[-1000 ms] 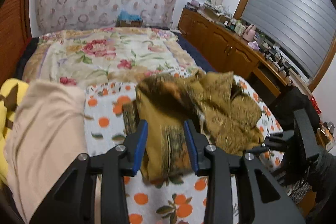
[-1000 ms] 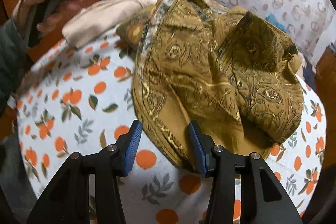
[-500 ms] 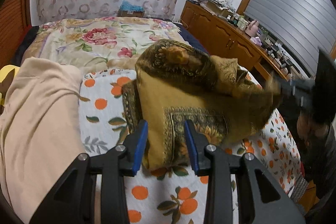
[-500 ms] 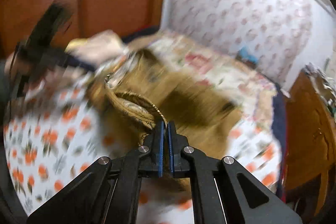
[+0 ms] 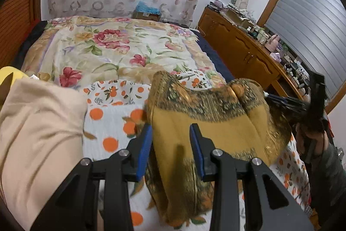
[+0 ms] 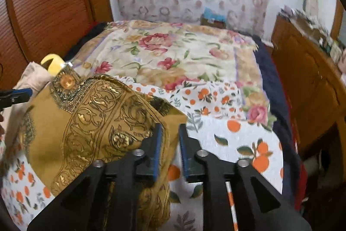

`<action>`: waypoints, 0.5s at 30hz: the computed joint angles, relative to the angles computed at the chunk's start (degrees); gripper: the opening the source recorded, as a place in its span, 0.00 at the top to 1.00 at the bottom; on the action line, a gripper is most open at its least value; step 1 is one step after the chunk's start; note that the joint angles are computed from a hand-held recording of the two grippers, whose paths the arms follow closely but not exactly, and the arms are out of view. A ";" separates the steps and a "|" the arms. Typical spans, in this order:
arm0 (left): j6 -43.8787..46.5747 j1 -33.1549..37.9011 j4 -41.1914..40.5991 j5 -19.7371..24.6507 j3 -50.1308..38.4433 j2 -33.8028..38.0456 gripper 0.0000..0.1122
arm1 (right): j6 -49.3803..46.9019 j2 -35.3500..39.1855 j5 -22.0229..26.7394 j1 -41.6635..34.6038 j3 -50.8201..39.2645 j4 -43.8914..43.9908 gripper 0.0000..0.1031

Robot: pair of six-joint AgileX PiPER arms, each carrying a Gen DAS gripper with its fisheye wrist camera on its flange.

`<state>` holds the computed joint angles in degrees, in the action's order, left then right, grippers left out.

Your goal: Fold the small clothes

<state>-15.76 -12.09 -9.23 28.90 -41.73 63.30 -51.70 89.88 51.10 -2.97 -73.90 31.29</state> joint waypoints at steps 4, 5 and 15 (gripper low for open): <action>1.29 1.21 0.23 -0.47 -2.21 5.40 0.70 | -1.26 -2.36 2.97 -3.64 0.76 3.81 0.50; 1.36 1.46 0.43 -0.68 -2.21 6.23 0.70 | -1.07 -3.32 3.76 -3.96 1.27 4.06 0.48; -9.27 -2.92 12.19 -3.73 -0.48 11.15 0.65 | -1.49 -2.23 3.39 -2.40 6.48 2.51 0.46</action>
<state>-25.04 -15.02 2.96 25.16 -42.21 74.45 -53.19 87.65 54.48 -5.37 -67.42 33.79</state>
